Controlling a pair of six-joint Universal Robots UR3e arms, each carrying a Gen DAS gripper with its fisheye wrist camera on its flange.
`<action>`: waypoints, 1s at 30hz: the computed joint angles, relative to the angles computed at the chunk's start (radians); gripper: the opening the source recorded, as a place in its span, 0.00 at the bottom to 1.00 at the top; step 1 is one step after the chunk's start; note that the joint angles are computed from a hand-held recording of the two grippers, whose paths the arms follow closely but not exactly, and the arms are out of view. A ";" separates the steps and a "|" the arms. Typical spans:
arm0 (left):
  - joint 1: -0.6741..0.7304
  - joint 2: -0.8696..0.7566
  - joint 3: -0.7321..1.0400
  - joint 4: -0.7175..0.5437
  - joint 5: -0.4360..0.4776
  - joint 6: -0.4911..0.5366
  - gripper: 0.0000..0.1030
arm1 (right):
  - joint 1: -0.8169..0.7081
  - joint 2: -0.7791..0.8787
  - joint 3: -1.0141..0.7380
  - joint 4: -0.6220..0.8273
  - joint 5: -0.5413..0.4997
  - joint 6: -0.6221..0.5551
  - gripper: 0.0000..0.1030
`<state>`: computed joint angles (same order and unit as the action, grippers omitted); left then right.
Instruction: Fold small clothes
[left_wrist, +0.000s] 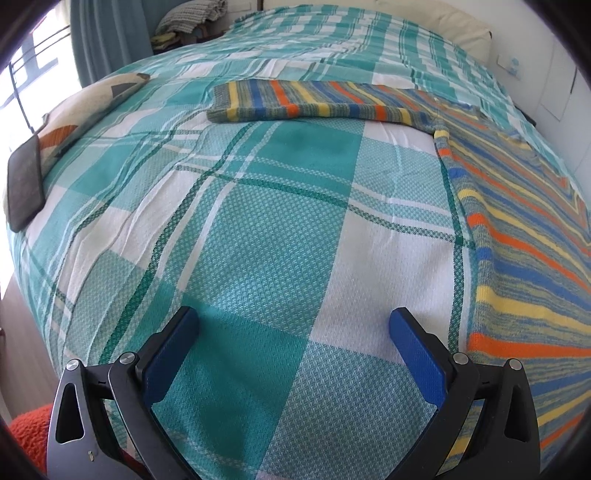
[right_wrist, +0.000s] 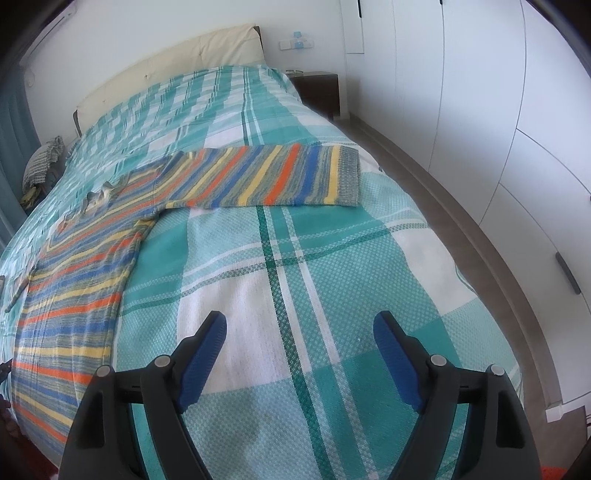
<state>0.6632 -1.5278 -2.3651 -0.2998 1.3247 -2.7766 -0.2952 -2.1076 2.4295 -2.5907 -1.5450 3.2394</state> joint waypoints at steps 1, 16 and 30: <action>0.000 -0.001 0.002 -0.002 0.000 0.000 1.00 | 0.000 0.002 -0.001 -0.001 -0.001 0.002 0.79; -0.002 0.001 -0.005 0.011 0.003 0.000 1.00 | -0.006 -0.005 -0.002 0.003 0.005 -0.003 0.79; -0.003 0.002 -0.009 0.022 0.004 0.000 1.00 | -0.002 -0.008 -0.003 0.006 0.003 0.001 0.79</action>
<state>0.6606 -1.5260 -2.3738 -0.2776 1.3289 -2.7761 -0.2972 -2.1152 2.4264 -2.5848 -1.5425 3.2403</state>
